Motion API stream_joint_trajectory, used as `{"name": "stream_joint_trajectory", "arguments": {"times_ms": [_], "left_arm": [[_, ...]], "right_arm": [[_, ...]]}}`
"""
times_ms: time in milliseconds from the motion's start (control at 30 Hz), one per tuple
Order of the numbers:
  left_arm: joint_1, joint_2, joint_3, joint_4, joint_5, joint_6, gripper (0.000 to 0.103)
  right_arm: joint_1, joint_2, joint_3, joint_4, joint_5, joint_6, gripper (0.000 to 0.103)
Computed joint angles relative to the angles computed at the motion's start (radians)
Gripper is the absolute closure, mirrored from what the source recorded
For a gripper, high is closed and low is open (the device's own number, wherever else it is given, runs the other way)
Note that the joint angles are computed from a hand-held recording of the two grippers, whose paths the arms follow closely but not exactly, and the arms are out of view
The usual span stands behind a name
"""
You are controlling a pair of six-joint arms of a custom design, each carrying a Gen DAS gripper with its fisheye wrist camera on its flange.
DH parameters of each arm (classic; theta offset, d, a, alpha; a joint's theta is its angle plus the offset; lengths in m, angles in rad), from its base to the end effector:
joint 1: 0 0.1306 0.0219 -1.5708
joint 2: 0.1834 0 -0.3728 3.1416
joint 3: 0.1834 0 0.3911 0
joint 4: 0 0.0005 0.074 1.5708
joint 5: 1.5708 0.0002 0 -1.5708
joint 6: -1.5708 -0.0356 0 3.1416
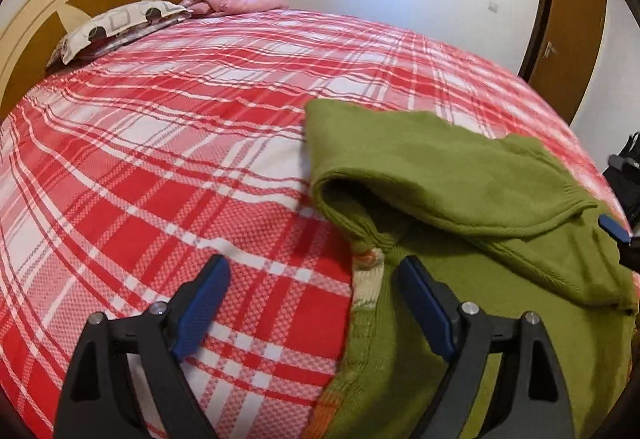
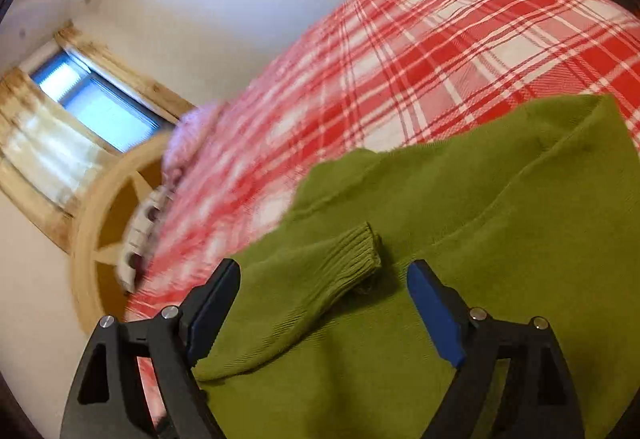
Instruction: Fold small clothes
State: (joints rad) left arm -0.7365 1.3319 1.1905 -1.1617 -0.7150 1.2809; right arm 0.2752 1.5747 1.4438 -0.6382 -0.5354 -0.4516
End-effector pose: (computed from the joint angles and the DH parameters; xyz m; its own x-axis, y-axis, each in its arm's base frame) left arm 0.3227 -0.2618 0.3504 -0.5672 -0.4625 -0.6815 -0.5764 0.8140 -0.0727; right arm 0.5285 0.1676 0.3729 -0.8582 0.1477 -0.4917 -0.2356 0.7376 0.6328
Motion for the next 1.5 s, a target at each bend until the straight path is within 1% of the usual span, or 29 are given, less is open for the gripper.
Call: {"name": "stream_joint_trajectory", "arguments": {"times_ms": [33,67,100,133,167,200,233,267,300,367,433,533,667,733,833,933,1033,1133,1200,1300,1400,1500], "left_arm": [[0.003,0.012,0.013,-0.015,0.002,0.0,0.01],[0.006,0.016,0.018,-0.019,0.004,0.001,0.01],[0.01,0.016,0.018,-0.019,0.007,0.004,0.009],[0.014,0.015,0.018,-0.018,0.01,0.008,0.009],[0.018,0.016,0.021,-0.021,0.015,0.012,0.009],[0.021,0.014,0.02,-0.022,0.019,0.015,0.008],[0.027,0.013,0.021,-0.021,0.023,0.015,0.007],[0.033,0.014,0.023,-0.022,0.026,0.019,0.007],[0.036,0.017,0.025,-0.022,0.027,0.02,0.005],[0.046,0.026,0.03,-0.021,0.033,0.009,0.003],[0.044,0.023,0.028,-0.019,0.032,0.011,0.003],[0.042,0.008,0.012,0.003,0.03,0.018,0.003],[0.042,-0.008,-0.004,0.031,0.028,0.018,0.003],[0.042,-0.003,0.0,0.025,0.028,0.017,0.003],[0.04,0.008,0.011,0.008,0.026,0.019,0.003],[0.042,-0.003,0.0,0.025,0.029,0.018,0.003],[0.042,-0.011,-0.009,0.037,0.031,0.014,0.003],[0.042,0.0,0.002,0.018,0.031,0.012,0.003],[0.041,0.005,0.007,0.01,0.031,0.011,0.003],[0.041,0.006,0.008,0.011,0.032,0.009,0.002],[0.041,0.005,0.008,0.013,0.033,0.006,0.002],[0.041,0.001,0.002,0.023,0.033,0.002,0.002]], "right_arm": [[0.011,0.024,0.025,-0.03,-0.001,0.014,0.037],[0.018,0.051,0.052,-0.067,-0.014,0.026,0.041],[0.027,0.071,0.073,-0.092,-0.014,0.031,0.043],[0.042,0.081,0.088,-0.1,0.012,0.04,0.045],[0.052,0.089,0.103,-0.111,0.038,0.055,0.052],[0.062,0.101,0.125,-0.135,0.06,0.075,0.083],[0.069,0.123,0.156,-0.174,0.065,0.086,0.097],[0.073,0.134,0.169,-0.189,0.07,0.082,0.097],[0.075,0.135,0.171,-0.185,0.08,0.084,0.097],[0.076,0.102,0.142,-0.13,0.086,0.109,0.097],[0.072,0.046,0.1,-0.058,0.095,0.114,0.097],[0.061,-0.031,0.06,0.011,0.114,0.13,0.097],[0.044,-0.122,0.012,0.065,0.162,0.15,0.097],[0.026,-0.171,-0.021,0.071,0.181,0.175,0.097],[0.007,-0.219,-0.071,0.068,0.208,0.213,0.097],[-0.016,-0.247,-0.128,0.06,0.241,0.249,0.097],[-0.04,-0.247,-0.179,0.042,0.263,0.272,0.097],[-0.052,-0.239,-0.213,0.014,0.273,0.301,0.097],[-0.065,-0.231,-0.224,-0.022,0.258,0.321,0.096],[-0.084,-0.223,-0.224,-0.092,0.231,0.34,0.091],[-0.136,-0.243,-0.238,-0.128,0.152,0.299,0.08],[-0.187,-0.266,-0.234,-0.176,0.119,0.281,0.08]]}}
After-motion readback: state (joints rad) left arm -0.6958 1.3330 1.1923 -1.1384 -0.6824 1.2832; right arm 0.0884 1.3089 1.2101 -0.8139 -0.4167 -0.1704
